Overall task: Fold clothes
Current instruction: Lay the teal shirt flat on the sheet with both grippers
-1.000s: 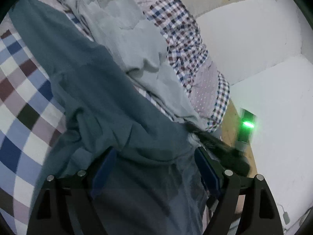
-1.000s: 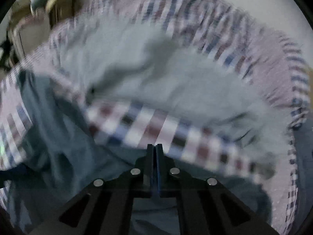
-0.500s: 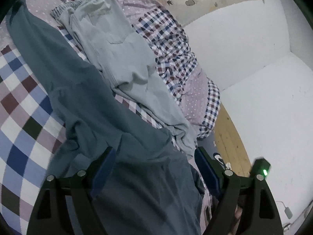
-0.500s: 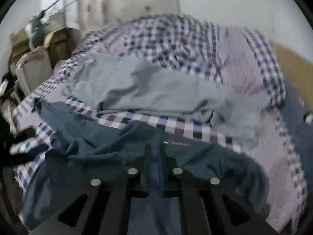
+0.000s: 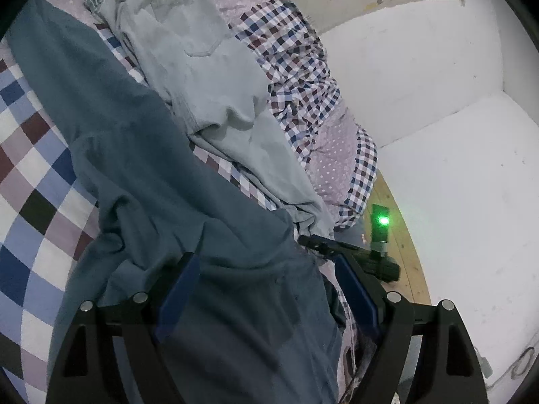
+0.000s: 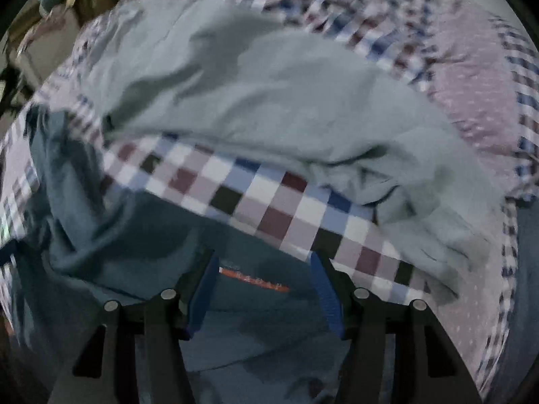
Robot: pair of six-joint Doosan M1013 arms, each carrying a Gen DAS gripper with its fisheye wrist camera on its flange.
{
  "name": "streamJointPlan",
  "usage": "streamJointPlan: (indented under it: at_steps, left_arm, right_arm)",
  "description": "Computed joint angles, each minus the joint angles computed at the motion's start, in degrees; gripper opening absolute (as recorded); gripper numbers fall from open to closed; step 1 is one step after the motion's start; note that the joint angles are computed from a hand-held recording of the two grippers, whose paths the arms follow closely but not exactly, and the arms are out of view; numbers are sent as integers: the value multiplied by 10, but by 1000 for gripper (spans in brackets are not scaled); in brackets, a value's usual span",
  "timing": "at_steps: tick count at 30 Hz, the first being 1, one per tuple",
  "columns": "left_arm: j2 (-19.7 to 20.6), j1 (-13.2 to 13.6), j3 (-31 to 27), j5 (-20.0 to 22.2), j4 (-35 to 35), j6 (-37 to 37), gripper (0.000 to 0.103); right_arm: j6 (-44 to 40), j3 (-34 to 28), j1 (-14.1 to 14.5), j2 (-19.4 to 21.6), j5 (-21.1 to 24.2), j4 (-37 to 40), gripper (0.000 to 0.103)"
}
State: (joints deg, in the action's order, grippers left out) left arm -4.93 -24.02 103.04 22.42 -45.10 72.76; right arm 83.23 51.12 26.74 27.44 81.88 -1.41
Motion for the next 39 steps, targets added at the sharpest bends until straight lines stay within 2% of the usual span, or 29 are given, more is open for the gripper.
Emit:
streamJointPlan:
  at_steps: [5, 8, 10, 11, 12, 15, 18, 22, 24, 27, 29, 33, 36, 39]
  left_arm:
    - [7, -1, -3, 12, -11, 6, 86]
    - [11, -4, -8, 17, 2, 2, 86]
    - [14, -5, -10, 19, 8, -1, 86]
    - [15, -6, -10, 20, 8, -2, 86]
    - [16, -6, -10, 21, 7, -3, 86]
    - [17, -6, -10, 21, 9, -10, 86]
    - [15, -11, -12, 14, 41, -30, 86]
    - [3, -20, -7, -15, 94, -63, 86]
    - [-5, -21, -3, -29, 110, -71, 86]
    - [-13, -21, 1, -37, 119, -68, 86]
    - [-17, -22, 2, -35, 121, -63, 86]
    - [-12, -28, -8, -7, 113, -32, 86]
    - [-2, -39, -21, 23, 117, -10, 86]
    - [16, -57, -46, 71, 162, -14, 86]
  right_arm:
    - [-65, -29, -9, 35, 76, 28, 60]
    - [-81, -21, -12, 33, 71, 38, 59]
    - [-103, -7, -8, 24, 59, 35, 28]
    - [-117, 1, -4, 18, 52, 32, 5]
    - [-130, 10, 1, 11, 41, 20, 4]
    - [-149, 53, 26, -22, -30, -58, 3]
    - [-95, 106, 46, -69, -161, -169, 2]
    - [30, 203, 86, -143, -333, -355, 3]
    - [46, 250, 100, -181, -384, -379, 3]
    - [53, 331, 126, -245, -433, -390, 3]
    - [16, 384, 148, -284, -431, -368, 3]
    - [-49, 427, 169, -317, -339, -244, 3]
    - [-58, 438, 166, -331, -277, -165, 3]
    - [-41, 435, 153, -340, -268, -121, 4]
